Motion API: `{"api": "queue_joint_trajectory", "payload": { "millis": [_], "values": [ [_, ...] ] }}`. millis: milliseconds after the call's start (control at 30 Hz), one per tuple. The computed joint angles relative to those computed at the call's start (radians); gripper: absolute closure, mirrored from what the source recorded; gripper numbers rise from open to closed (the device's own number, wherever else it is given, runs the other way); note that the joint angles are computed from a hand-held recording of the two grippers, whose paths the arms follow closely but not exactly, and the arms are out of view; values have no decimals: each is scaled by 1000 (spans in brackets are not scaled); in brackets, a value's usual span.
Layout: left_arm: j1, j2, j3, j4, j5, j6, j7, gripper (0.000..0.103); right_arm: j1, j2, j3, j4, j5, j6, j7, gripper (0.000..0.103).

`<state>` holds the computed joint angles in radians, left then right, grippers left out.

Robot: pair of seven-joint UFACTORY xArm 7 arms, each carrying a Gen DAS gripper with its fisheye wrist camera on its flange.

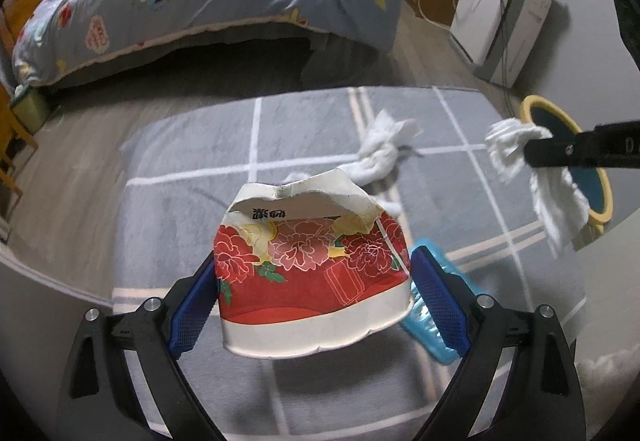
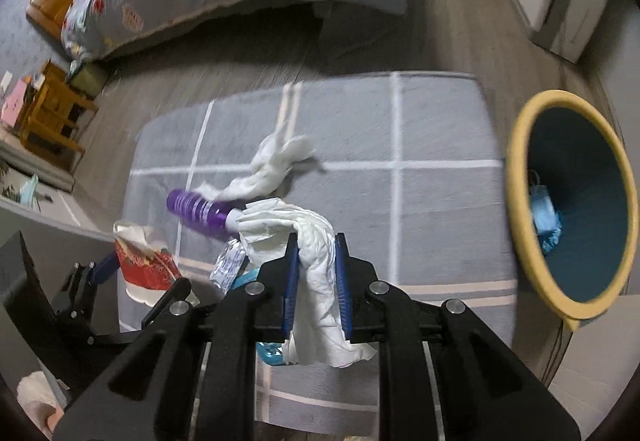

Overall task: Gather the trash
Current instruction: 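Carry the tissue and red paper cup toward the bin opening with both tools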

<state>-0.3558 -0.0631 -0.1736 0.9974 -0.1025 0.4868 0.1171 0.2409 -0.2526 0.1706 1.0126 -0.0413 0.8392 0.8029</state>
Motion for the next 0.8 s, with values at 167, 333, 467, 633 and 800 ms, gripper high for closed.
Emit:
{"api": "queue_joint_trajectory", "payload": {
  "millis": [167,333,467,633,800],
  "values": [
    [-27,-9,-24,8,27,-17,-15,11,-34,-107,3,-44,-67,37,30,86],
    [-70,2,-51,35,22,-28,-29,11,-78,-216,-10,-104,-89,53,24,86],
    [-106,16,-71,57,36,-49,-32,11,-120,-309,-32,-168,-102,65,-10,86],
    [-153,67,-96,131,39,-42,-45,11,-189,-414,-67,-234,-114,78,-64,86],
    [-204,120,-122,203,50,-31,-4,11,-276,-477,-92,-266,-167,114,-140,86]
  ]
}}
